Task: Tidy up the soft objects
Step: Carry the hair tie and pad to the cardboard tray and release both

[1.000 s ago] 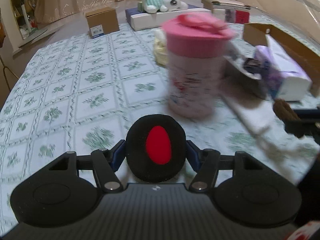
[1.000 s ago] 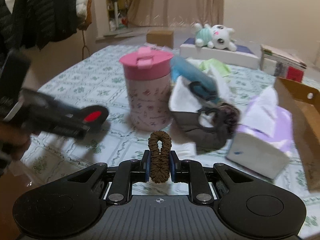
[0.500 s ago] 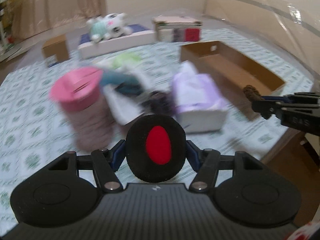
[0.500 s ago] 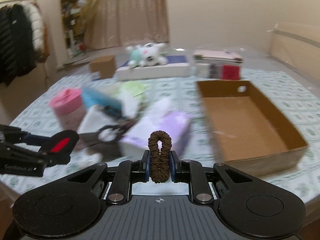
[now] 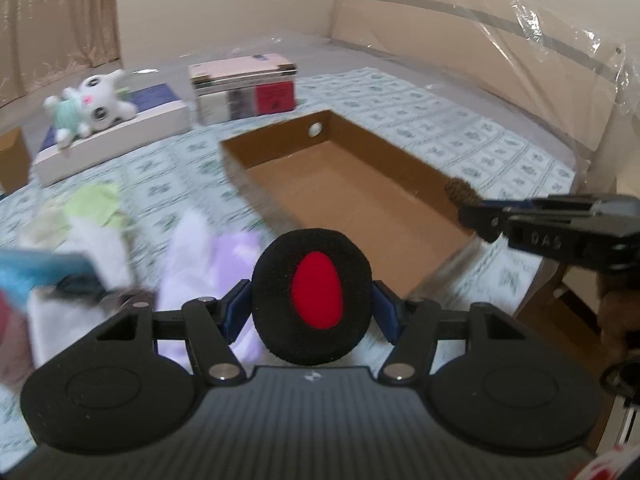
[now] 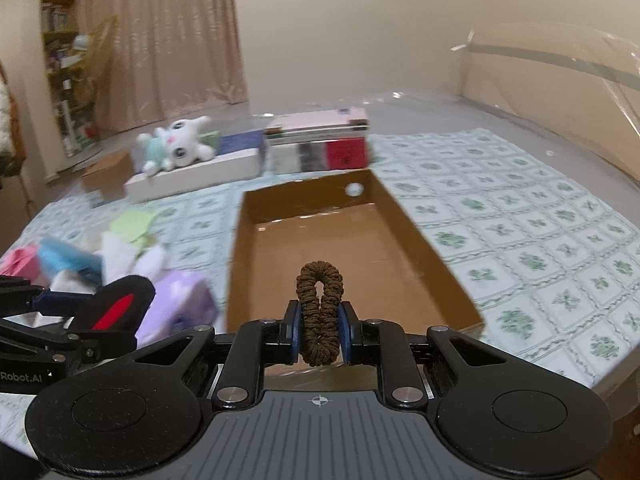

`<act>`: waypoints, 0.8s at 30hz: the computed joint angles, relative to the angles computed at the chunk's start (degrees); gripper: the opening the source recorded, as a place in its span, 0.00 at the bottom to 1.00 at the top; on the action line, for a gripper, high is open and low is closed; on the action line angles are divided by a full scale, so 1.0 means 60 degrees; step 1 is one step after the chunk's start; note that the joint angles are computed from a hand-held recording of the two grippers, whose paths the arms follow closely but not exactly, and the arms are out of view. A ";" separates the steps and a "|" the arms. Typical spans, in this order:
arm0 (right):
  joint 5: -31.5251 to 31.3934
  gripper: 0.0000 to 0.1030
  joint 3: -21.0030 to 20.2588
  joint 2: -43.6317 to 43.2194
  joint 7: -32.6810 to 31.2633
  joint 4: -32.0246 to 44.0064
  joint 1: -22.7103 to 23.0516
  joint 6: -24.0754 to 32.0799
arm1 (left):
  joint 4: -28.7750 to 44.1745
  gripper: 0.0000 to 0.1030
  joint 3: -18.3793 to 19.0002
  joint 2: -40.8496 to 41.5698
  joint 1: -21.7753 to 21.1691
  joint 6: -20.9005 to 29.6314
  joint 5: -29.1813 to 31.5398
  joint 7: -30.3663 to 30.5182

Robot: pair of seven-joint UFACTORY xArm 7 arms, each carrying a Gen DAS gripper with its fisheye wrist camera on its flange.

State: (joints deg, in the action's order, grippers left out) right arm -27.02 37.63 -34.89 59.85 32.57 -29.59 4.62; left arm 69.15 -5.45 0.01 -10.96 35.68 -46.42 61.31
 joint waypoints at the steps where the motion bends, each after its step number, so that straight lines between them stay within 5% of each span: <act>1: -0.0029 0.19 -0.0051 0.0109 -0.0016 0.0001 -0.0130 -0.0101 | 0.0174 0.59 -0.0075 0.0183 -0.0073 -0.0062 0.0056 -0.0131; 14: -0.0201 0.19 0.0276 0.1395 -0.0066 0.0491 -0.1650 -0.0573 | 0.1940 0.59 -0.1024 0.2033 -0.0283 -0.0271 0.0721 -0.1258; 18: -0.0391 0.19 0.0246 0.1631 -0.0049 0.0624 -0.1782 -0.0511 | 0.2235 0.74 -0.1191 0.2343 -0.0289 -0.0431 0.0833 -0.1461; 24: -0.0815 0.19 0.0320 0.1857 0.0231 0.0760 -0.1952 -0.0507 | 0.2327 0.74 -0.1322 0.2429 -0.0174 -0.0556 0.1010 -0.1534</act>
